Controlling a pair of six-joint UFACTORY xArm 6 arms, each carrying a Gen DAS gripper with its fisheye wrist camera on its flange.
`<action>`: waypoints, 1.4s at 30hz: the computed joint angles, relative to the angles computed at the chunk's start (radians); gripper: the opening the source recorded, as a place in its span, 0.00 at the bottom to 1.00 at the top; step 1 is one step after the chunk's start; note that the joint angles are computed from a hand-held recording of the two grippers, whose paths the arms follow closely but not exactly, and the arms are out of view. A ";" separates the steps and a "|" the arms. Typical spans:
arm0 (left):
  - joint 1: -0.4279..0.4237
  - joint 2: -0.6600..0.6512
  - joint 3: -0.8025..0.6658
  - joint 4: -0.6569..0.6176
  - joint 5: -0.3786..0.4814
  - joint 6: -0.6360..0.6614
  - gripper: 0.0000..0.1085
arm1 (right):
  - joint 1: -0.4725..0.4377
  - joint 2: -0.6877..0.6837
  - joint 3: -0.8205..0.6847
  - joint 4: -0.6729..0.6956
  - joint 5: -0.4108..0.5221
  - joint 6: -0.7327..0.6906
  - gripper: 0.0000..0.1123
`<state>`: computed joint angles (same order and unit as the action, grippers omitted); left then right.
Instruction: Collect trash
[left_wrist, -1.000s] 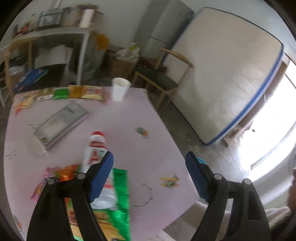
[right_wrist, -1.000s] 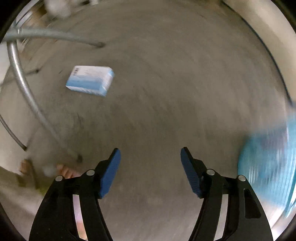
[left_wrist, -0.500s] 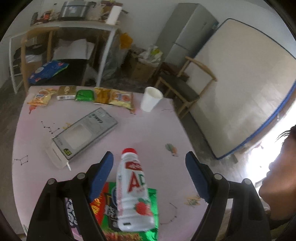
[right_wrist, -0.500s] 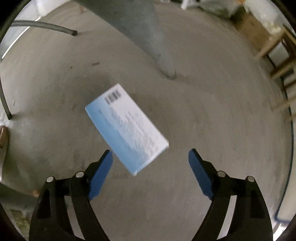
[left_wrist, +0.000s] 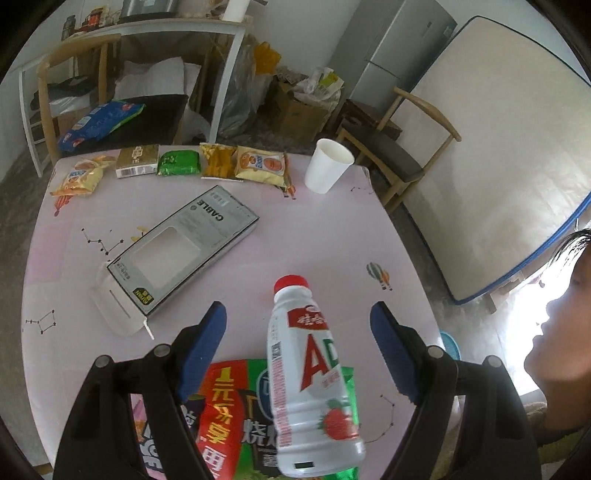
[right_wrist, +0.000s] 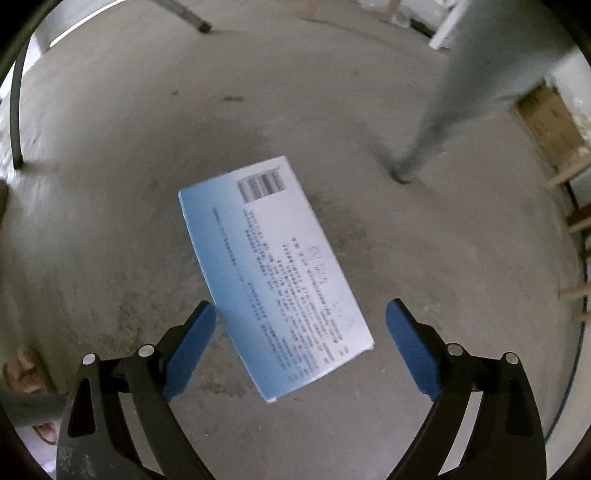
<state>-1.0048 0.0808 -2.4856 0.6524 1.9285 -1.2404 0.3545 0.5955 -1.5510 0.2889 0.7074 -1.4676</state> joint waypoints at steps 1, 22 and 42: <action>0.006 -0.022 0.039 -0.012 -0.015 -0.011 0.72 | 0.007 0.015 -0.004 -0.038 -0.007 0.015 0.80; -0.044 -0.057 0.100 0.032 -0.064 -0.054 0.72 | -0.095 -0.020 -0.048 -0.062 0.254 0.408 0.72; -0.371 -0.228 0.380 0.324 -0.142 -0.395 0.72 | -0.981 -0.460 -0.083 0.094 0.891 0.734 0.39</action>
